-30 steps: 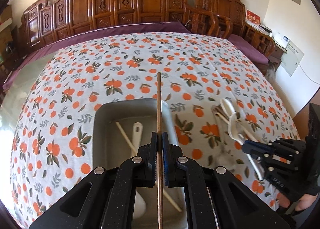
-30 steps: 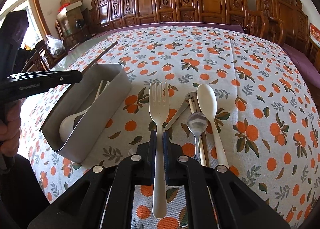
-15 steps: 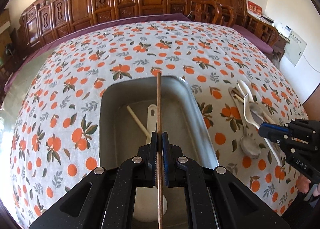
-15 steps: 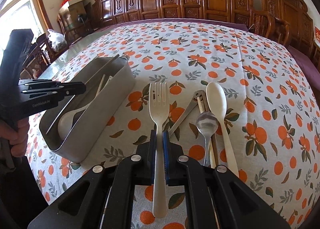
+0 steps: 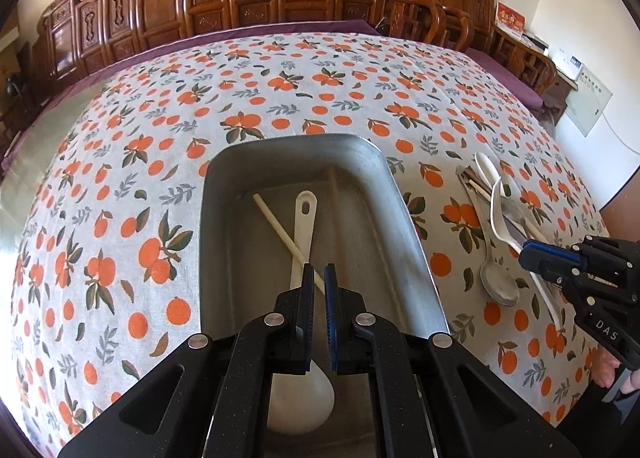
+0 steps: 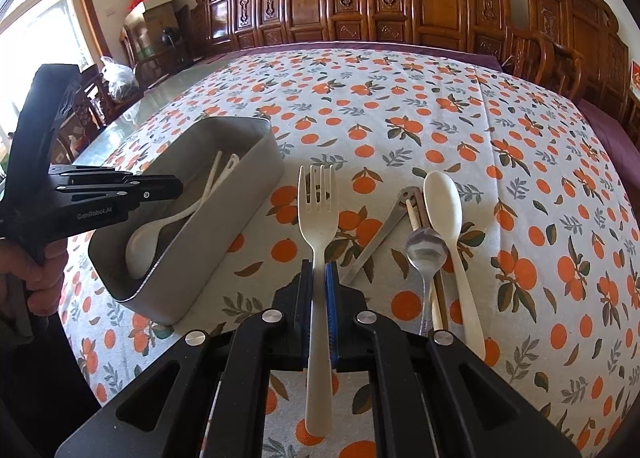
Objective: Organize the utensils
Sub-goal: 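Carry the chopstick into the tray and open the left tool, then carry the white fork over the tray and lower it with the right tool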
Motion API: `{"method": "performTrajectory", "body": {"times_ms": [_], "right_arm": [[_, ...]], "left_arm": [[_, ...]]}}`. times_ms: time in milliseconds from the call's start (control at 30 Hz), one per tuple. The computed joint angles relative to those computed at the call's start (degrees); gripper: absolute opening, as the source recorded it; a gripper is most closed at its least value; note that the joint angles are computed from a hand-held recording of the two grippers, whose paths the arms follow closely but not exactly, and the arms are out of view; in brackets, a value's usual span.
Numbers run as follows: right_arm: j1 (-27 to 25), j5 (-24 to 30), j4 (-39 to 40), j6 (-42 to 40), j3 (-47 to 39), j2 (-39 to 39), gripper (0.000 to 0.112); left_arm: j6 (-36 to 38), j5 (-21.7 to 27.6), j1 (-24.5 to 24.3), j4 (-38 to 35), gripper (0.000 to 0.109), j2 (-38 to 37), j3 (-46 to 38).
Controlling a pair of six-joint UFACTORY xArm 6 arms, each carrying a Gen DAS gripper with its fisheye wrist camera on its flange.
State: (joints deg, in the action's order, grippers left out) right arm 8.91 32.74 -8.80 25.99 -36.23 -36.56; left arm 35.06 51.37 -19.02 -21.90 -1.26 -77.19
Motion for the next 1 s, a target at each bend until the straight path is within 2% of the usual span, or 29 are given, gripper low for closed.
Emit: {"method": "performTrajectory", "body": {"times_ms": [600,1000], "right_arm": [[2.87,-0.43,-1.93,4.0,-3.38,1.0,0.008],[7.51,-2.57,-4.21,7.11,-13.35,10.64,0.008]], "left_arm": [[2.42,-1.42,2.82,-2.97,0.004,-0.79,-2.18],[3.39,-0.84,6.18,-5.05,0.004,1.09,-6.02]]}}
